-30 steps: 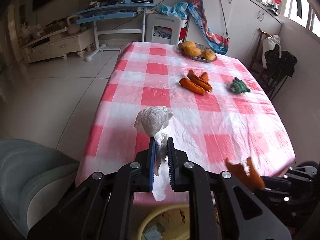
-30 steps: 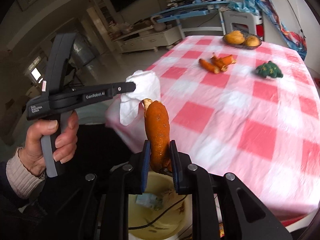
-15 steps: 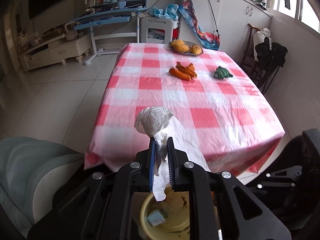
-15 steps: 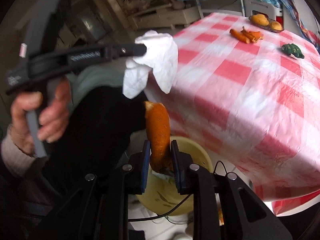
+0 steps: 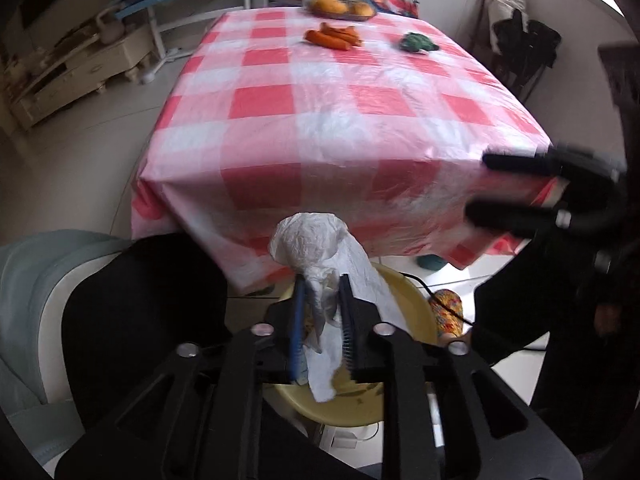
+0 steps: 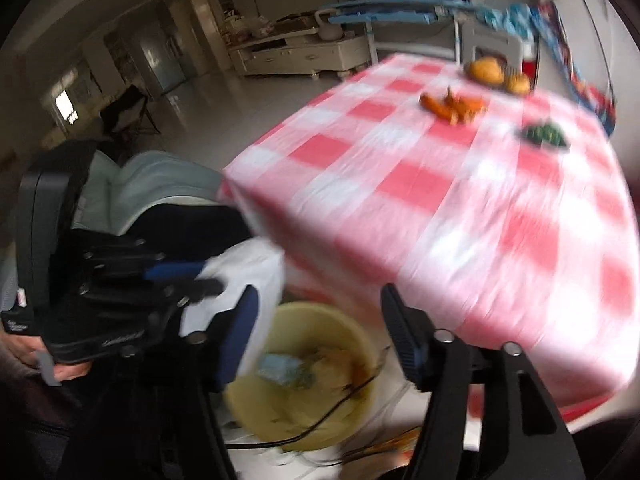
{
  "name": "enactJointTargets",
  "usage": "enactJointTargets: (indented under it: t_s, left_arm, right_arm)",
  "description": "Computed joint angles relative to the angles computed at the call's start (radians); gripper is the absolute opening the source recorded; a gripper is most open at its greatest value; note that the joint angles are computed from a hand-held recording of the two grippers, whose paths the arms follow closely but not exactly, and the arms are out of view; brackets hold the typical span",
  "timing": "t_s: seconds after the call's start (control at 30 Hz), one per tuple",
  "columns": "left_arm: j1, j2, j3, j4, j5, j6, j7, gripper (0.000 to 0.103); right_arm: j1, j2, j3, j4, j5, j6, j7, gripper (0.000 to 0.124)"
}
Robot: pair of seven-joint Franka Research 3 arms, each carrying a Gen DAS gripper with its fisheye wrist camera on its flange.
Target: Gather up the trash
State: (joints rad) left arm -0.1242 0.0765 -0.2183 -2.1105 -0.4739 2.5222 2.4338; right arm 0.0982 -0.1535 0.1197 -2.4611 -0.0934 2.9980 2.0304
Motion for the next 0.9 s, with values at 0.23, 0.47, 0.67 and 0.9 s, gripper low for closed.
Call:
enactJointTargets:
  t_s: [0.23,0.47,0.67,0.9]
  left_arm:
    - [0.0,0.065,-0.029,0.05,-0.094,0.263,-0.063,0.062]
    - [0.018,0.211,-0.07,0.175,-0.017,0.377,-0.274,0.071]
    - [0.073,0.293,-0.124,0.242,0.055,0.362,-0.364,0.075]
    - [0.225,0.309,-0.286,0.243,-0.043,0.368,-0.257,0.079]
  right_arm:
    - [-0.031,0.206,-0.07,0.262,-0.194,-0.118,-0.206,0.078]
    - [-0.057,0.366,-0.073,0.418,0.023,-0.129,-0.68,0.095]
    - [-0.275,0.452,0.123,0.539,0.541,-0.265,-1.196,0.097]
    - [-0.213,0.458,0.049,0.558,0.613,-0.303,-1.248,0.097]
